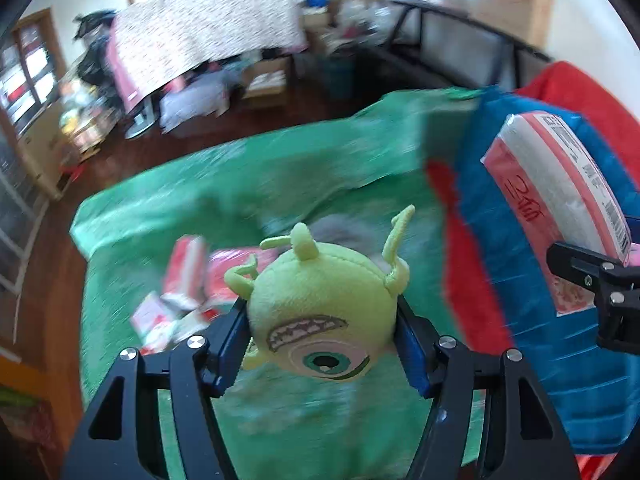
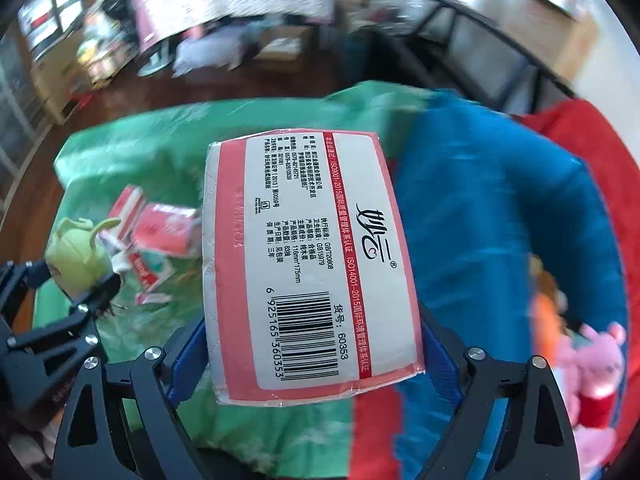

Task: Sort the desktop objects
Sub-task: 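Carry the monster plush and tissue pack into the blue bin and release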

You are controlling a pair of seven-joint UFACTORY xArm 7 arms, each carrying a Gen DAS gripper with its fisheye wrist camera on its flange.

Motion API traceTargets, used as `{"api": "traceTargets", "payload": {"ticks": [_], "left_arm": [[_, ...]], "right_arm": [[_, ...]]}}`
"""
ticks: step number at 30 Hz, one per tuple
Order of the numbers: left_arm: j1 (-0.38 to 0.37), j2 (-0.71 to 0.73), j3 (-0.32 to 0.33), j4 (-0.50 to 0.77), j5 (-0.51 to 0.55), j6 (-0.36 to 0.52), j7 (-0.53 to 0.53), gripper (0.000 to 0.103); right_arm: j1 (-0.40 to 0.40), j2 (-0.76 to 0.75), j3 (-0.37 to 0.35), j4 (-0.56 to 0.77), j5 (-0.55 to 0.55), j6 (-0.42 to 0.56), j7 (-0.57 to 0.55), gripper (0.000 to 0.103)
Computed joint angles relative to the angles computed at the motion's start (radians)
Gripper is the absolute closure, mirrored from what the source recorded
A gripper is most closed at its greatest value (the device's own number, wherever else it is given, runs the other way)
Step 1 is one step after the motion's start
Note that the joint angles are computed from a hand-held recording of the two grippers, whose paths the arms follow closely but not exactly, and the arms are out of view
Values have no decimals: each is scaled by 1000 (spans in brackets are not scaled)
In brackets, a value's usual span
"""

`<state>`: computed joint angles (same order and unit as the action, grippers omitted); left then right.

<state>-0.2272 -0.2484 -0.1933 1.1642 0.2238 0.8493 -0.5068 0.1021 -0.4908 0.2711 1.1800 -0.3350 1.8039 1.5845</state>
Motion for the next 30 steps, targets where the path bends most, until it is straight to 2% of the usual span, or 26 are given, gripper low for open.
{"api": "traceTargets", "payload": {"ticks": [4, 7, 14, 19, 21, 24, 27, 30], "left_arm": [[-67, 113, -81, 193, 51, 37, -47, 39], [-144, 205, -112, 337, 106, 78, -74, 39], [-372, 472, -136, 723, 240, 206, -100, 39], [-536, 659, -102, 994, 290, 310, -73, 39], [-586, 715, -79, 1071, 294, 345, -63, 39], [-641, 770, -39, 1142, 291, 379, -42, 39], [-704, 859, 11, 1282, 289, 459, -19, 38], [-730, 923, 51, 1385, 255, 517, -1, 37]], "right_arm": [[-9, -108, 88, 94, 11, 295, 64, 12], [-32, -177, 158, 168, 39, 489, 110, 12], [-161, -330, 287, 322, 155, 808, 186, 12], [-269, -429, 329, 402, 215, 941, 172, 12], [-311, -462, 340, 423, 238, 966, 162, 12], [-340, -540, 325, 392, 267, 972, 141, 12], [-367, -612, 305, 363, 300, 980, 114, 12], [-395, -666, 285, 328, 325, 963, 84, 12]]}}
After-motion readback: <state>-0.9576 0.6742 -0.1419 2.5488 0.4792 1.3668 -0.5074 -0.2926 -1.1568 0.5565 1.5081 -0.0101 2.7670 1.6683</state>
